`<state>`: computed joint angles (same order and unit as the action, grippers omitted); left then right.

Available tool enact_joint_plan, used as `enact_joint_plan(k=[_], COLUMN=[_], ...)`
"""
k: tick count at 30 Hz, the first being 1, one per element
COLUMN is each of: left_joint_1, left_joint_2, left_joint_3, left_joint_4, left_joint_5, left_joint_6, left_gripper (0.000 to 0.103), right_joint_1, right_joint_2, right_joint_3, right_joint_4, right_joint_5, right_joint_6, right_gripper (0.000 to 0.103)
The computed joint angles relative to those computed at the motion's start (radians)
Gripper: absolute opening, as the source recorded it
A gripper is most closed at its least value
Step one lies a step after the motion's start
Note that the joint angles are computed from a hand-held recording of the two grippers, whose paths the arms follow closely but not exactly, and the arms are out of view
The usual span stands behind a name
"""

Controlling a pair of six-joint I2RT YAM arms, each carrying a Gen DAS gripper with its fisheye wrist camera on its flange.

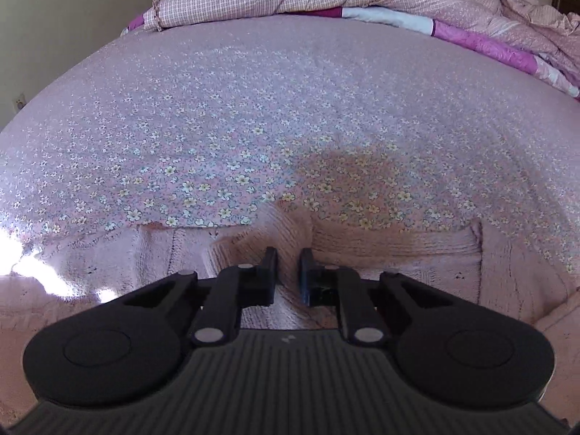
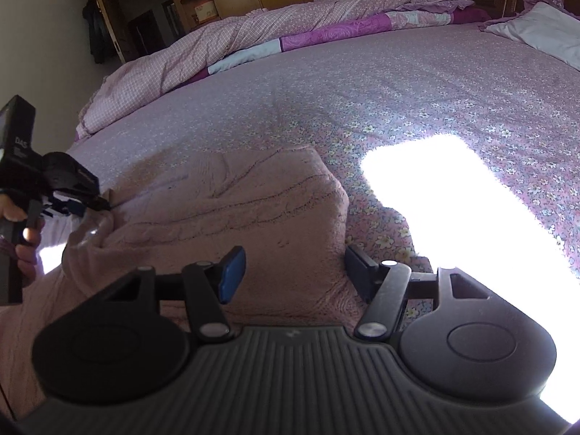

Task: Fold small clothes

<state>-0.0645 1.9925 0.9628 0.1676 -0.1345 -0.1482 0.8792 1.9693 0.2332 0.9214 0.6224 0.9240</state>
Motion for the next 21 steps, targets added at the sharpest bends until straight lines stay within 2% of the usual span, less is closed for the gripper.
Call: enact_joint_plan(k=[2, 4, 7, 11, 14, 18, 20, 21], left_joint_1=[0.035, 0.083, 0.157, 0.307, 0.392, 0.477, 0.531, 0.547], left_joint_2=[-0.086, -0.187, -0.363, -0.569, -0.608, -0.528, -0.51, -0.519], left_joint_3=[-0.097, -0.188, -0.326, -0.451, -0.492, -0.522, -0.543, -0.553], left_joint_4=[0.068, 0.107, 0.13, 0.049, -0.019, -0.027, -0.01, -0.008], left_joint_5=[0.056, 0.121, 0.159, 0.274, 0.341, 0.419, 0.483, 0.496], left_joint_6=[-0.012, -0.032, -0.043, -0.048, -0.001, 0.063, 0.067, 0.07], left_gripper=[0.013, 0.011, 0.011, 0.011, 0.011, 0.012, 0.021, 0.032], right_joint_1=[0.007, 0.011, 0.01, 0.028, 0.045, 0.081, 0.097, 0.101], right_joint_2=[0.042, 0.043, 0.037, 0.022, -0.001, -0.042, -0.067, -0.074], right_joint_3=[-0.005, 0.005, 0.005, 0.006, 0.01, 0.016, 0.01, -0.002], right_joint_4=[0.055, 0.043, 0.035, 0.002, -0.045, -0.132, -0.167, -0.166], right_joint_5=[0.009, 0.016, 0.013, 0.024, 0.038, 0.057, 0.065, 0.066], right_joint_6=[-0.011, -0.026, -0.023, 0.001, 0.019, 0.06, 0.077, 0.081], right_gripper=[0.064, 0.064, 0.064, 0.063, 0.063, 0.063, 0.063, 0.062])
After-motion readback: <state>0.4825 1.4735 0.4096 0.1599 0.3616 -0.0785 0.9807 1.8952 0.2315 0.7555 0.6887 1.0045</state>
